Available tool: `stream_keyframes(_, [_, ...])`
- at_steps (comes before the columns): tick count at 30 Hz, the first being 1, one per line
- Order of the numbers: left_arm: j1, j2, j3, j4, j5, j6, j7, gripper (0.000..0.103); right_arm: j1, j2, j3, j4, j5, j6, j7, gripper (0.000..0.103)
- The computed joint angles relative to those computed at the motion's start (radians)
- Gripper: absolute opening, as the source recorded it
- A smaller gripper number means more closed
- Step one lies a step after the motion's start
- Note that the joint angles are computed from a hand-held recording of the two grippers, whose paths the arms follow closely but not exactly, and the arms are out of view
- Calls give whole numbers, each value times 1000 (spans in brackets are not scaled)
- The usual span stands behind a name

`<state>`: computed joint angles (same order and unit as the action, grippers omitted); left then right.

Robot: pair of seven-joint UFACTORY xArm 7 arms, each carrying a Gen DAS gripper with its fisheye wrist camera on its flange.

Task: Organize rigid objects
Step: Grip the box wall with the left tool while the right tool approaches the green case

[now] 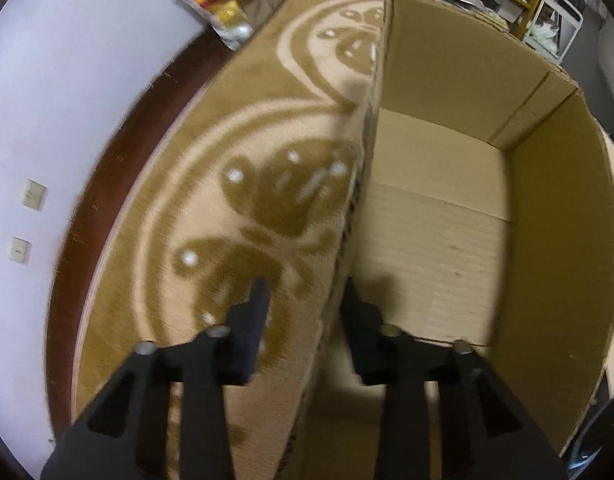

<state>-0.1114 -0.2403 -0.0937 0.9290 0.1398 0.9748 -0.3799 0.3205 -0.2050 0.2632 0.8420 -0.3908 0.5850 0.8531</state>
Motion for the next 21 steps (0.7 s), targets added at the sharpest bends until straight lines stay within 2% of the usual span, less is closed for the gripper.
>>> stream_keyframes(3, [-9, 1, -5, 2, -1, 0, 13, 13, 9, -4, 5, 9, 7, 32, -6, 72])
stream_keyframes(8, [-14, -13, -9, 2, 3, -4, 13, 12, 17, -33, -7, -8, 53, 13, -19, 63])
stream_keyframes(21, [-11, -26, -16, -6, 28, 3, 5, 13, -4, -21, -14, -17, 97, -28, -44, 66])
